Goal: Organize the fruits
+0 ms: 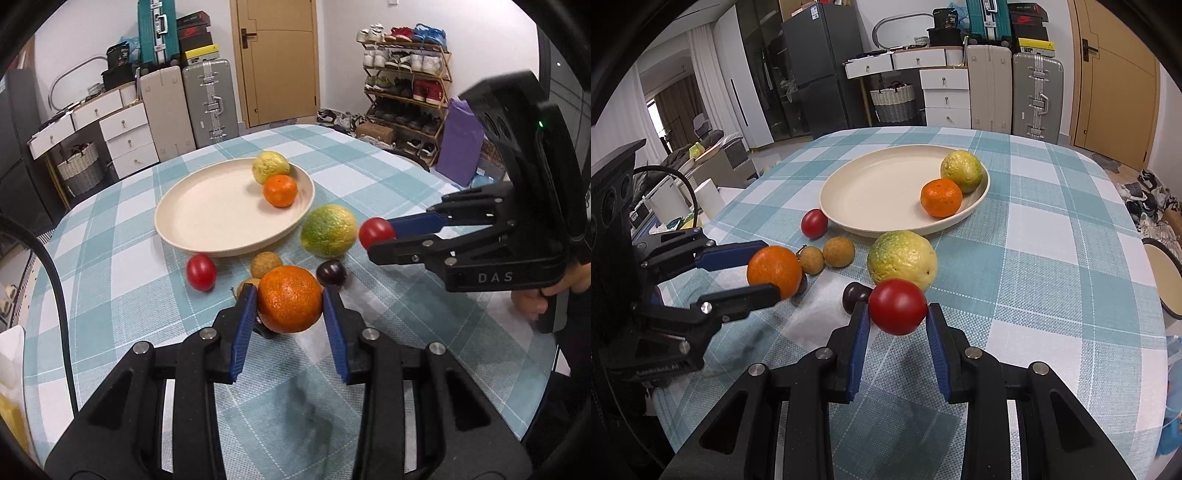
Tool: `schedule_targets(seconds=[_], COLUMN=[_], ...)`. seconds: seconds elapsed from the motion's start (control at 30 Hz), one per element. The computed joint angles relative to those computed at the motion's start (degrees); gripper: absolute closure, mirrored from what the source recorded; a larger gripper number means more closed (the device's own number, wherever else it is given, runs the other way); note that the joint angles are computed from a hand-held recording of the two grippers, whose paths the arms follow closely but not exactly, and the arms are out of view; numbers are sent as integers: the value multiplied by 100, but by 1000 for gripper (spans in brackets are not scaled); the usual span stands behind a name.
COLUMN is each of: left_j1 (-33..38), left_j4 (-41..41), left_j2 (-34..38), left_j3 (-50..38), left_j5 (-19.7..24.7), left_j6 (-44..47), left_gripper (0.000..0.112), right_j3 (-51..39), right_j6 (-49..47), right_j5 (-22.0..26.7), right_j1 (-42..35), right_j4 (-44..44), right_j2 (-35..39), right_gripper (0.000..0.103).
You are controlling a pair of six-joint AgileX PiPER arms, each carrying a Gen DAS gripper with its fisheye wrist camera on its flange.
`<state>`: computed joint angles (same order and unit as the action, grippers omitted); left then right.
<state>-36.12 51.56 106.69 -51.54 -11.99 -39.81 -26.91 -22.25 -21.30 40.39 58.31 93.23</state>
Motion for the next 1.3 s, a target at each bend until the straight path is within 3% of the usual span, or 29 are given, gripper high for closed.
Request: schedule_targets(seconds=[0.3, 0.5, 0.93, 1.3], left_j1=[317, 507, 563, 547], left_j4=[299, 431, 700, 2453], left_j2=[-43, -53, 317, 704], left_j3=[-93, -258, -978, -1737], left_j5=[-132, -216, 156, 283], left_j6=[-524, -800, -1393, -3379], left_gripper=[78, 78, 78, 78], right_j3=[187, 167, -141, -570], right_j6=[640, 597, 475, 209], right_j5=[-311, -445, -408, -75], right_j1=[74, 168, -68, -534], right_j4=[-553, -471, -632, -671], right_j2=[-209, -272, -268, -147], right_gripper=[71, 71, 71, 71])
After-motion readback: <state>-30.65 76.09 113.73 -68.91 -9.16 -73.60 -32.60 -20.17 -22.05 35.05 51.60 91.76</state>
